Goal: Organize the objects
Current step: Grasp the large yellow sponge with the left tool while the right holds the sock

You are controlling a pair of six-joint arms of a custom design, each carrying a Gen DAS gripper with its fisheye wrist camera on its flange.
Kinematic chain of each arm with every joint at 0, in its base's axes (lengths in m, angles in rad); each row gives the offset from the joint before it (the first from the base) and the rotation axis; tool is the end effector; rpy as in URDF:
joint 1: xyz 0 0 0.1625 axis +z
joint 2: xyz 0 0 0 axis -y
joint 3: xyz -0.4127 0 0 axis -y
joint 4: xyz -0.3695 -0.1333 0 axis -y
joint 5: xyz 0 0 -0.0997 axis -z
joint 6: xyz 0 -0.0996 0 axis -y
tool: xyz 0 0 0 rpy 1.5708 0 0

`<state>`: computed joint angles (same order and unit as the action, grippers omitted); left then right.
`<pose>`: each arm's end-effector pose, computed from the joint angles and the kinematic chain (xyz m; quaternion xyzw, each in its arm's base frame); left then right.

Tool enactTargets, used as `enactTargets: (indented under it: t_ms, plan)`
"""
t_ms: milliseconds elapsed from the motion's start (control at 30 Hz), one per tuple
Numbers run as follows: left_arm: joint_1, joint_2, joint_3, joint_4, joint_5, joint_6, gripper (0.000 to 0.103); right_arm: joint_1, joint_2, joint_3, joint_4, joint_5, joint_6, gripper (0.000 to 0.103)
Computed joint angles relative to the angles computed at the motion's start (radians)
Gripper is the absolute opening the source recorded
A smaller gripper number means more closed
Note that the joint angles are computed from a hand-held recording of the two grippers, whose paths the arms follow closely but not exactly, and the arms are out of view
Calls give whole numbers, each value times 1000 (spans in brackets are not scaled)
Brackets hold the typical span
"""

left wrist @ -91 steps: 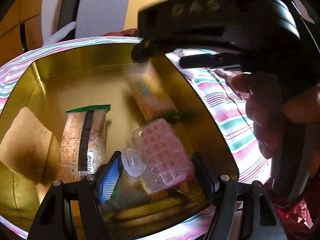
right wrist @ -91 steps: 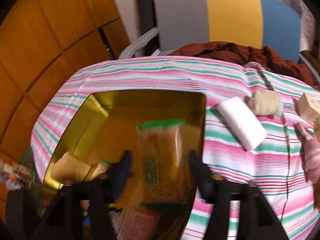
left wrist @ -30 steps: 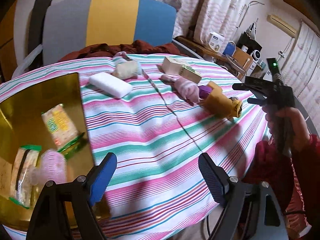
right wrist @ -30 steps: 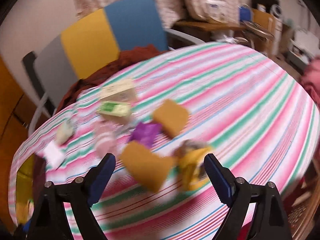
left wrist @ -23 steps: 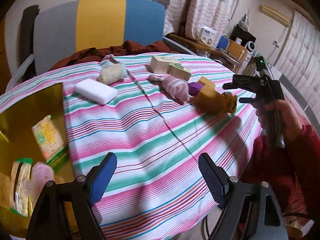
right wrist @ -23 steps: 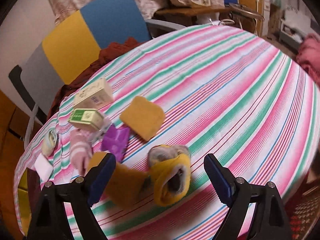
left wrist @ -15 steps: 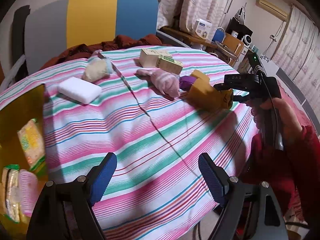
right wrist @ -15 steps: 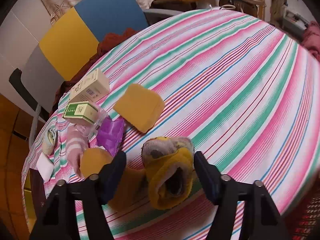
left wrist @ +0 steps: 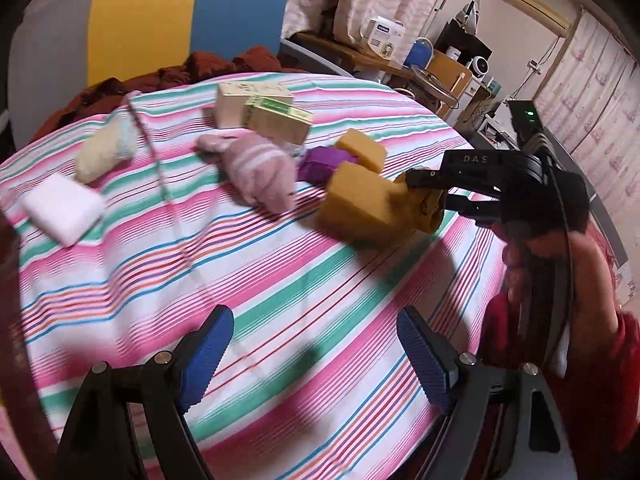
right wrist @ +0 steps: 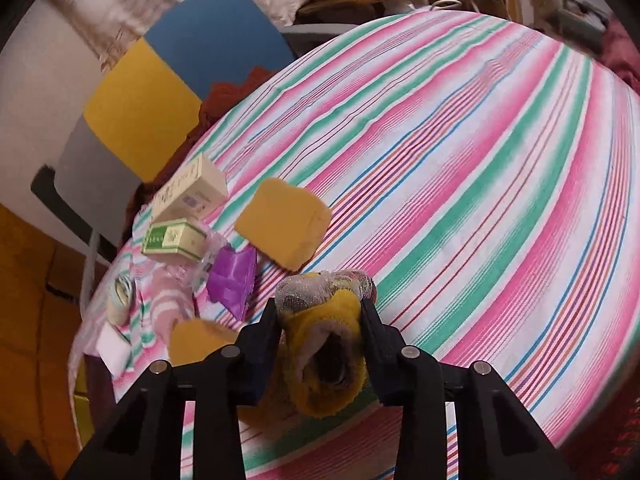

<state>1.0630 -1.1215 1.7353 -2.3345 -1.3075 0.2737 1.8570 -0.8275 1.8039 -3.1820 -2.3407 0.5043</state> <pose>-0.1498 -0.5967 0.2412 0.3674 0.9178 -0.0890 0.1213 0.2333 -0.5661 0.1618 -0.2123 -0.8625 0.4043 0.2179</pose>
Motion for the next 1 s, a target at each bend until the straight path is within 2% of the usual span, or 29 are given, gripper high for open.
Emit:
enactTargets:
  t_ms: [100,233,400,433,467,567,700,900,1000]
  plan:
    - [-19,41,-13,-12,-8,-4,85,4,4,0,-34,-22,-4,39]
    - [-52,90,-28,-59,27,18,86,2,3,-2,-34,-46,16,39]
    - [-73,164,-73,-109,30,26,96,-10,-11,14,-44,-37,49,39]
    - [-74,186,-93,-102,27,33,103,-11,-13,17,-46,-36,53,39]
    - [-75,201,-108,-92,28,38,103,-13,-16,20,-44,-36,58,39]
    - [-77,232,-130,-91,34,74,103,-18,-21,25,-38,-26,69,39]
    - [-87,247,-95,-190,80,149,103,-21,-23,26,-27,-11,69,39]
    - [-75,267,-67,-252,108,201,103,-19,-18,16,-5,-12,59,39]
    - [-54,255,-52,-262,72,206,90,-21,-17,14,2,-12,63,39]
